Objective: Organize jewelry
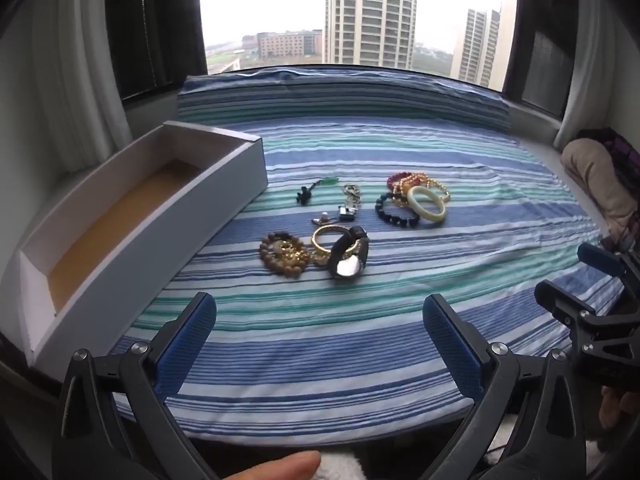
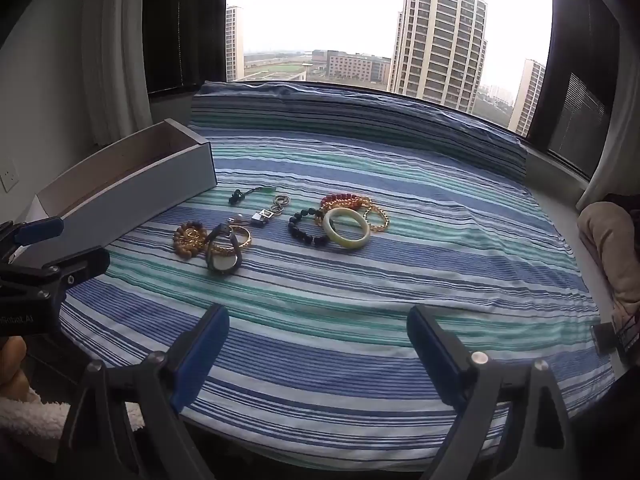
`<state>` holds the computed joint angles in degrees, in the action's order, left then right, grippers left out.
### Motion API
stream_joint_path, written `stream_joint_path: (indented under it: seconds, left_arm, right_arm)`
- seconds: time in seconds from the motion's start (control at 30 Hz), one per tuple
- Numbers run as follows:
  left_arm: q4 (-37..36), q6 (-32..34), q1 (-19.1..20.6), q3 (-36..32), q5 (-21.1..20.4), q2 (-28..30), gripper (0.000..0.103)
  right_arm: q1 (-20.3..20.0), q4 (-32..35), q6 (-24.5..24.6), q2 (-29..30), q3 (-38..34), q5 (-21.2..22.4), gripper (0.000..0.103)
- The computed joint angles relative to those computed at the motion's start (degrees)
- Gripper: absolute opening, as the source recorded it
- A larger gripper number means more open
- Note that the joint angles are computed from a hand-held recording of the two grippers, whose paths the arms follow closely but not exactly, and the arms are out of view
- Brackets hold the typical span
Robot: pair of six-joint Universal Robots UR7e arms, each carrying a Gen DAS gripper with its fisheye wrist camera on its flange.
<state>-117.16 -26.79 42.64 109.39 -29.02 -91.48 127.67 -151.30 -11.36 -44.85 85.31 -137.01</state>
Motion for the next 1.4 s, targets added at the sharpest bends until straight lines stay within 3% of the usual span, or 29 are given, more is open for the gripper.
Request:
stream_joint_path:
  seconds: [0.6,1.4]
  left_arm:
    - [4.3,-2.5,0.0,-0.9,0.1,0.3,0.103]
    - [4.8,-3.1,0.0,-1.4,0.5,0.0,0.103]
  right_arm:
    - [0.0,0.8,1.4,-0.3,0.8,0.0,0.093]
    - [0.3,1.0,1.2,-0.2,0.2,0.4,0.093]
